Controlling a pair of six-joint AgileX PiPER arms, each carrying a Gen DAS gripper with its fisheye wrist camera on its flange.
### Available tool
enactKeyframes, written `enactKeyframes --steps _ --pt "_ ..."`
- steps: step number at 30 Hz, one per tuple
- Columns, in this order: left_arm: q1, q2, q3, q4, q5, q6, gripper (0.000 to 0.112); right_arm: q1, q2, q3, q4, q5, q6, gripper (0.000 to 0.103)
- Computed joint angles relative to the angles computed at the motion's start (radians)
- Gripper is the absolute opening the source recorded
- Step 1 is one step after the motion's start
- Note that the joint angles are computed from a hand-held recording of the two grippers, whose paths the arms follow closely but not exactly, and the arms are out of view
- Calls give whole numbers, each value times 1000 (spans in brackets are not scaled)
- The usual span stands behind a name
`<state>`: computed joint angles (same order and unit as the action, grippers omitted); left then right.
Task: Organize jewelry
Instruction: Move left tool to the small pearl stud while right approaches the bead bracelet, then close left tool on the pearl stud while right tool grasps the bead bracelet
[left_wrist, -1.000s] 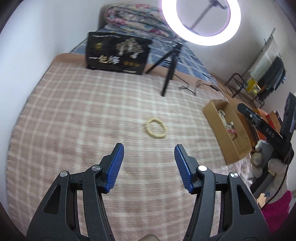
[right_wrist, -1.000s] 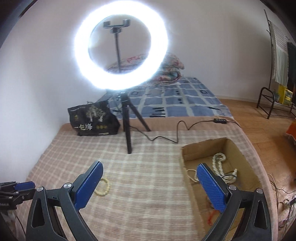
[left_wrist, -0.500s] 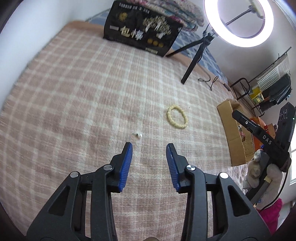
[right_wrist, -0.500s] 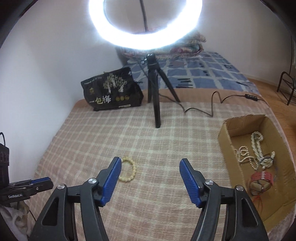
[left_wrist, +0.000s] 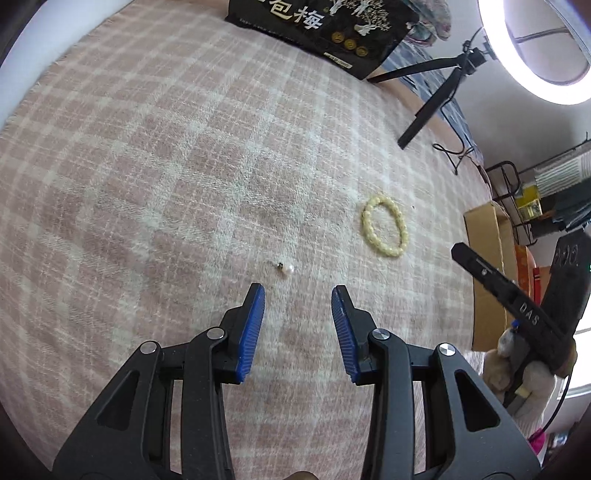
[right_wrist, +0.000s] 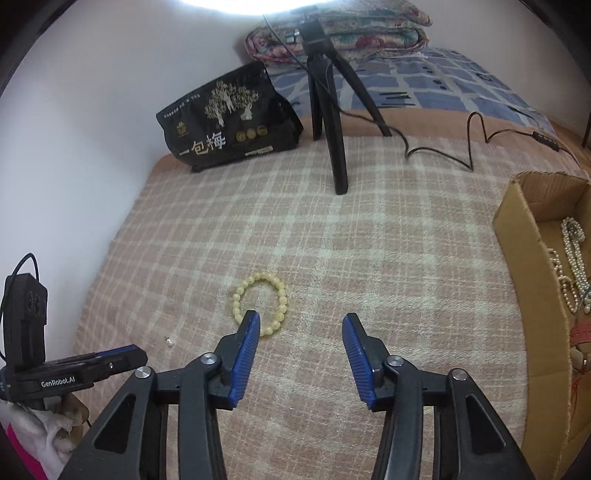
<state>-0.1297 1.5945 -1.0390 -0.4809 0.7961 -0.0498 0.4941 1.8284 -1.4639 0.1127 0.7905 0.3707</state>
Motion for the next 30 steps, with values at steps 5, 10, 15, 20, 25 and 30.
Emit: enactKeyframes --steps 5,10,15,20,25,30 --pt "-20 50 -32 24 -9 -44 38 2 36 -33 -4 10 -3 45" --pt "-38 80 -51 55 -26 -78 35 -6 59 -48 11 7 -14 41" --pt "-47 110 -70 75 -39 -91 30 -9 81 -53 26 2 -29 38" --pt "-77 127 -86 104 -48 -101 28 -17 96 -60 40 -6 -32 37" --pt "-100 132 -86 144 -57 -124 27 -18 114 -69 47 -12 -33 35" --pt "-80 113 -91 134 -50 -112 27 -18 122 -72 52 -15 -37 35"
